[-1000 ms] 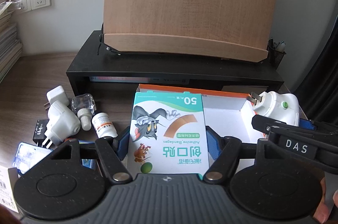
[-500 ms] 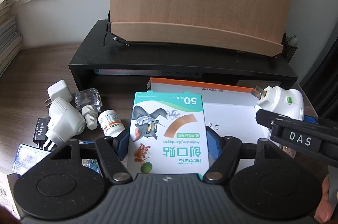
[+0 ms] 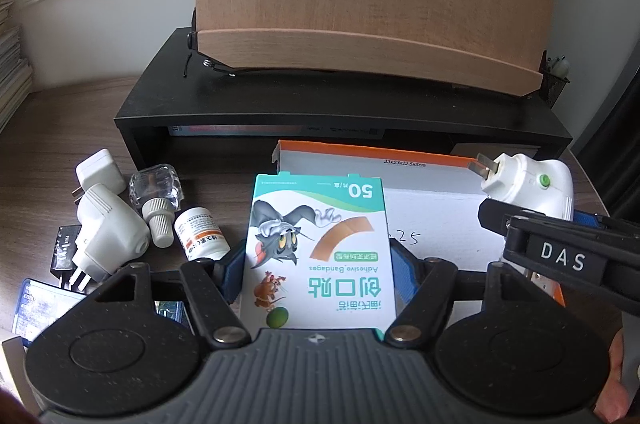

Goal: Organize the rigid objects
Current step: 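Lower the heater into the box and open the right gripper while the left releases the bandage box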

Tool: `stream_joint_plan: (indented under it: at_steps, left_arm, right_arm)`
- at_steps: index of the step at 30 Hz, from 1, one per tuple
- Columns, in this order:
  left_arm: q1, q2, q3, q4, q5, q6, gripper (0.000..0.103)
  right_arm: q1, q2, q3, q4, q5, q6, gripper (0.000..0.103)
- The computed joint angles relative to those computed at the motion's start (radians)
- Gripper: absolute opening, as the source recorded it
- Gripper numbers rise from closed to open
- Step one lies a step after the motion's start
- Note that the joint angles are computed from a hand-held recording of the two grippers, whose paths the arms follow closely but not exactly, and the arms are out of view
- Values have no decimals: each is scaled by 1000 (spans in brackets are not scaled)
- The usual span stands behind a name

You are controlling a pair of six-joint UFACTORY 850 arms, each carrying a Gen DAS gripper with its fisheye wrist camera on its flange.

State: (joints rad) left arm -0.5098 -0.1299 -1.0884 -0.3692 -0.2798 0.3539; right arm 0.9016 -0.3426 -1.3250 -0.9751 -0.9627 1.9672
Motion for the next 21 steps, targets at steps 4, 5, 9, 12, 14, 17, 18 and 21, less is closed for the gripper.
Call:
stream_joint_plan:
  at_steps: [4, 5, 9, 12, 14, 17, 18, 21]
  left_arm:
    - [-3, -8, -5, 9, 3, -9, 72]
    - [-4, -9, -6, 11, 5, -11, 72]
    - [-7, -16, -12, 17, 4, -16, 72]
    - [-7, -20, -15, 20, 3, -17, 72]
    - [-7, -24, -17, 14, 1, -12, 72]
    - [-6, -26, -18, 10, -2, -7, 72]
    - [-6, -27, -19, 8, -2, -6, 72]
    - [-5, -34, -24, 4, -5, -2, 72]
  right_arm:
    - [-5, -4, -2, 7, 1, -5, 73]
    - [-6, -3, -1, 6, 2, -3, 73]
    - [-12, -6, -2, 10, 4, -7, 73]
    - [-17, -10, -4, 15, 10, -13, 73]
    - [-20, -13, -5, 18, 15, -18, 73]
    - [-26, -17, -6, 27, 24, -27, 73]
    - [-28, -18, -6, 28, 25, -28, 73]
    - [-34, -23, -7, 33, 33, -39, 73]
